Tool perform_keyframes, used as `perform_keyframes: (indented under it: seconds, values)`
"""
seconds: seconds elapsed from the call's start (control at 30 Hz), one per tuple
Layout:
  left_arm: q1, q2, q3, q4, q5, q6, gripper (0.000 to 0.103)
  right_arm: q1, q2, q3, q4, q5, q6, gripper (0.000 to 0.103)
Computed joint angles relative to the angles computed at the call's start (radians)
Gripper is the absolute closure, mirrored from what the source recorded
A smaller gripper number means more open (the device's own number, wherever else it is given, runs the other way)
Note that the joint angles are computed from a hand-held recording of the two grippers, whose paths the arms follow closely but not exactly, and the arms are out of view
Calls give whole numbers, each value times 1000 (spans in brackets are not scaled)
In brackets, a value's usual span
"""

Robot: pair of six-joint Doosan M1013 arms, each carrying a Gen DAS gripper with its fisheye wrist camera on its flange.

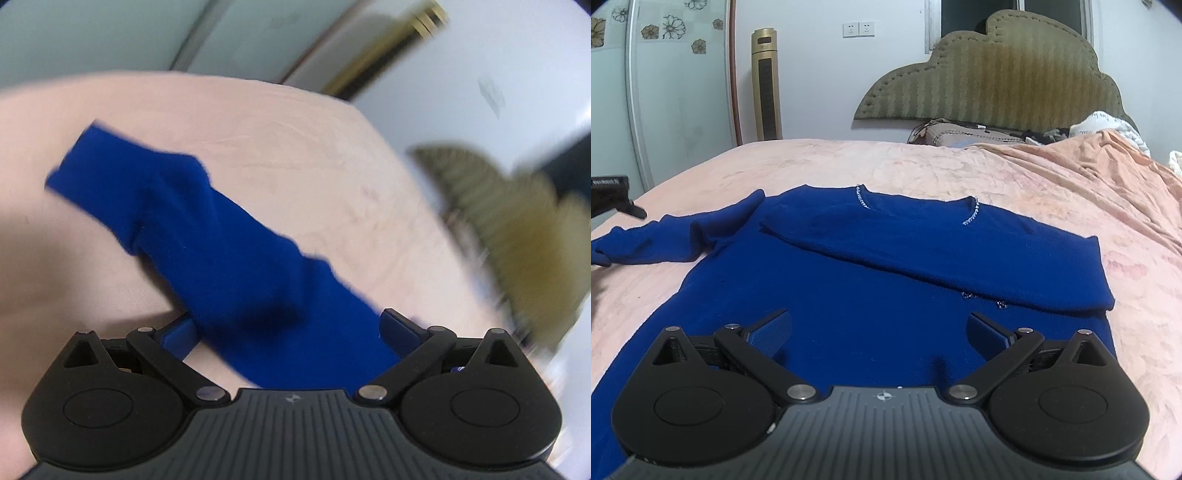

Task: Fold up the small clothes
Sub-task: 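Grasp the other sleeve cuff with the left gripper and lift it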

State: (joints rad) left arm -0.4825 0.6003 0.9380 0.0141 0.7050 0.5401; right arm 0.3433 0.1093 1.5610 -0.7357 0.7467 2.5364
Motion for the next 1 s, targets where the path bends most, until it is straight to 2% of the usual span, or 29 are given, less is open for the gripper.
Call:
perform_keyframes:
  seconds: [0.1,0.2,0.3,0.33,0.37,0.4,0.47,0.53,0.63,0.77,0.83,0.87,0.93,1.0]
  values:
    - [18,-31,88,7,-154,-189,1,-1,-3,5,2,-2,8,1]
    - [28,-47,130,63,-214,-358,6,-1,-5,8,-3,-1,18,1]
    - [30,-48,129,151,-184,-486,30,-4,-7,12,0,-4,27,1]
    - [31,-44,121,162,-169,-505,47,-5,-8,14,3,-6,29,1]
    - [35,-40,116,152,-166,-505,56,-7,-9,15,6,-8,29,1]
    - [40,-36,113,128,-171,-491,60,-8,-9,16,10,-10,32,1]
    - [50,-24,96,60,-154,-456,83,-12,-9,16,28,-16,30,1]
    - [56,-23,96,43,-149,-443,94,-16,-10,19,42,-23,25,1]
    - [34,-18,59,217,-66,-499,97,-16,-13,20,37,-24,23,1]
    - [-18,21,-52,495,128,-492,98,-21,-18,27,39,-28,35,1]
    - [-44,63,-148,594,244,-427,98,-26,-23,35,40,-33,51,1]
    - [-56,83,-193,630,279,-383,98,-29,-27,41,41,-37,58,1]
    - [-90,132,-299,698,313,-231,98,-36,-37,54,42,-45,79,1]
    - [-129,174,-387,762,293,-62,98,-44,-48,71,43,-53,102,1]
